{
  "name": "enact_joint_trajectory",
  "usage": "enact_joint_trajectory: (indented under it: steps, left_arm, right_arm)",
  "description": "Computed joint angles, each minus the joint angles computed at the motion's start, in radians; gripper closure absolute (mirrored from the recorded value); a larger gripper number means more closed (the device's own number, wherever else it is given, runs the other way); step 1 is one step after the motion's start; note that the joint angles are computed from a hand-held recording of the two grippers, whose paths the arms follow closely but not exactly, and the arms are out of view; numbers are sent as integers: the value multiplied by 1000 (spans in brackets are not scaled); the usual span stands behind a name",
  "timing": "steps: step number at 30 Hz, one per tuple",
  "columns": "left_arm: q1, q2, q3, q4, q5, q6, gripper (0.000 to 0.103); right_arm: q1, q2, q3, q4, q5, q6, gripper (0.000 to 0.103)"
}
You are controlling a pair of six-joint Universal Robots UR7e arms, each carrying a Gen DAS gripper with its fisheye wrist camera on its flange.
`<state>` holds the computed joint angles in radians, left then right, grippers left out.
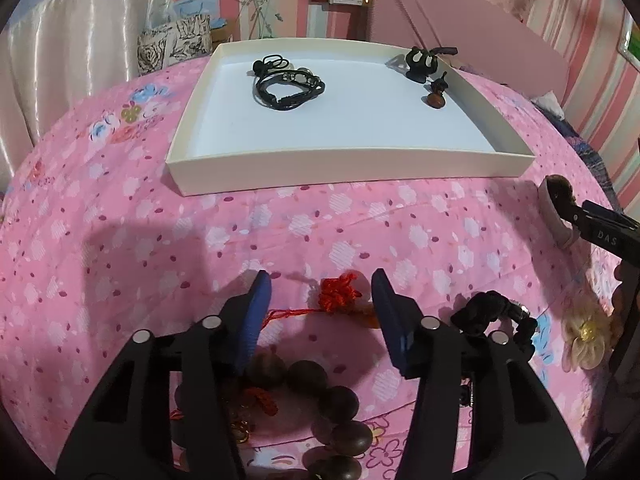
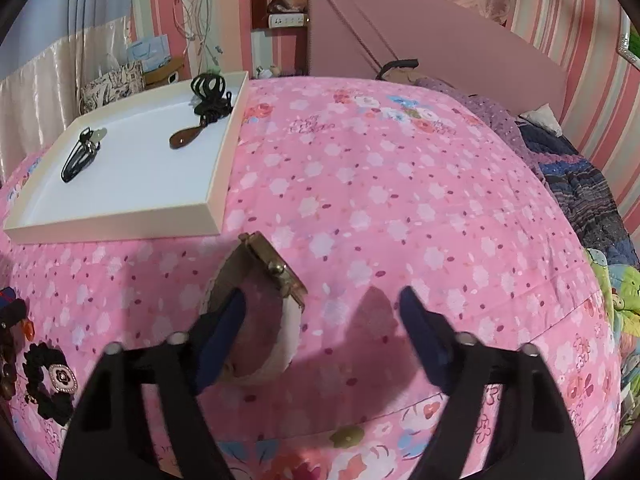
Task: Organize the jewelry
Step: 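Withdraw both grippers from the tray, moving the right toward the white-strap watch, then grasp the red-knot amber gourd pendant with left gripper while right grasps the white-strap watch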
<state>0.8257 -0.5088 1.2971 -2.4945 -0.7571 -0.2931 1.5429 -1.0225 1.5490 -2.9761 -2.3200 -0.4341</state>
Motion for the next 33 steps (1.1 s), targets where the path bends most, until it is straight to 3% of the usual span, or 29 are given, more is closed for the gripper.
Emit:
enact_joint_trajectory:
  steps: [2,9,13,18,22,28,33]
  left_arm:
    - [-1,1,-1,0,-5,7,60]
    - [0,8,-12,20,9,4,68]
    - [-1,5,-9,23,4,2,79]
    - [-4,9,-6,18,14,10,82]
    - [-3,10,-8,17,7,10,91]
    - [-6,11,-6,12,11,16,94]
    - [-6,12,-5,2,16,19,95]
  right_arm:
    - [-4,-2,-5,32,2,15,43]
    - [-9,-4,-1,44,13,22,53]
    - [-5,0,0,41,15,8,61]
    - [-5,3,-1,38,18,-3,64]
    - [-6,-1,0,49,31,-2,70]
    - [-9,-11,8,58,55,7,84]
    - [-14,-16,9,59,71,16,88]
